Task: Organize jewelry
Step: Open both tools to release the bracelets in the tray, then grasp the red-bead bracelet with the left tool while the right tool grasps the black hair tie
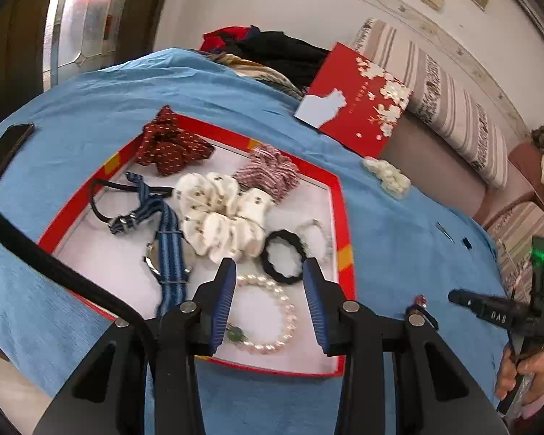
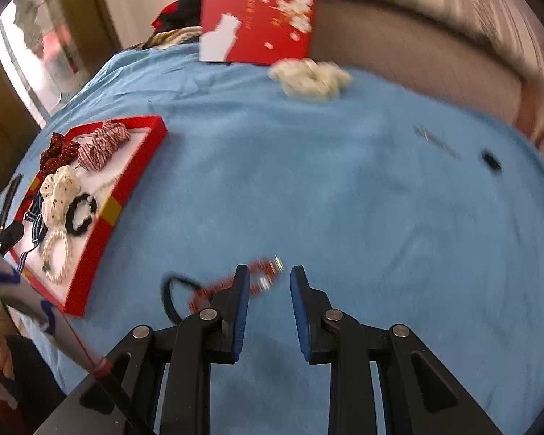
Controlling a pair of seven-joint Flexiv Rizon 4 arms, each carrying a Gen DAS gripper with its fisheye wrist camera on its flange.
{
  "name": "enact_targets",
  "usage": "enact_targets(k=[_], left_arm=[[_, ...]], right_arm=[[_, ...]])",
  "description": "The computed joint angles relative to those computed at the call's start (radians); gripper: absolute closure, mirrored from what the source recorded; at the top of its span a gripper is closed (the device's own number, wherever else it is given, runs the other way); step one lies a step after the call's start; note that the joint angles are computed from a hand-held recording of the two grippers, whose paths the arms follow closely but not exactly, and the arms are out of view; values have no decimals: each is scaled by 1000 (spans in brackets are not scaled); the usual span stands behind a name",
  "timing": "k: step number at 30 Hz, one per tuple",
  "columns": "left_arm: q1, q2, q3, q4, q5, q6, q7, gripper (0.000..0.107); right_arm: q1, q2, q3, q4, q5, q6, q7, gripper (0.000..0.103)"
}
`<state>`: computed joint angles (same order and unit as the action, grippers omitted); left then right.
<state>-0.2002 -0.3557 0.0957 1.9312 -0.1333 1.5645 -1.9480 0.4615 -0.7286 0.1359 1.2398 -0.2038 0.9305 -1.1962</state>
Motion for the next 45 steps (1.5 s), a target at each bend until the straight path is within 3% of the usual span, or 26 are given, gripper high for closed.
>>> enact_targets(k=[3, 5, 6, 9, 13, 15, 16, 19, 24, 27, 29, 31, 34, 40, 45], left_arm=[[36, 14, -68, 10, -36, -25, 33, 70], [61, 32, -116, 32, -67, -19, 60, 70], [55, 38, -117, 36, -70, -23, 65, 68], [19, 51, -84, 32, -49, -57, 54, 64], [-45, 57, -5, -5, 39, -130, -15, 64], [-42, 64, -7, -12, 62, -152, -33, 64], [-38, 66, -12, -17, 69, -164, -38, 64], [-33, 71, -20, -38, 97, -197, -53, 63], [-10, 49, -77, -84, 77, -235, -25, 59], [-10, 18, -115, -126, 49, -260, 21, 56], [-20, -18, -138, -169, 37, -288, 55, 55], [-31, -55, -155, -212, 24, -320, 89, 55], [-56, -118, -167, -293, 15, -394, 124, 55], [-108, -247, -170, -455, 3, -535, 149, 55], [-164, -330, -131, -582, 54, -625, 139, 67]], right_arm=[[-34, 37, 44, 71, 55, 64, -29, 75], [-46, 54, 78, 105, 78, 114, -83, 60], [-43, 59, 86, 119, 79, 137, -109, 58], [-18, 59, 96, 138, 56, 176, -182, 52], [44, 37, 38, 142, -13, 194, -181, 52], [67, 21, 6, 133, -44, 183, -150, 71], [61, 16, 10, 127, -44, 170, -148, 95], [13, 23, 63, 120, 15, 168, -159, 96], [-177, 92, 281, 140, 316, 217, -281, 96], [-260, 130, 343, 160, 475, 236, -343, 96], [-286, 159, 329, 191, 541, 235, -354, 96], [-236, 201, 224, 273, 496, 268, -281, 96], [-234, 223, 178, 346, 483, 282, -229, 96], [-282, 228, 196, 403, 512, 323, -216, 96], [-297, 218, 209, 406, 507, 339, -231, 96]])
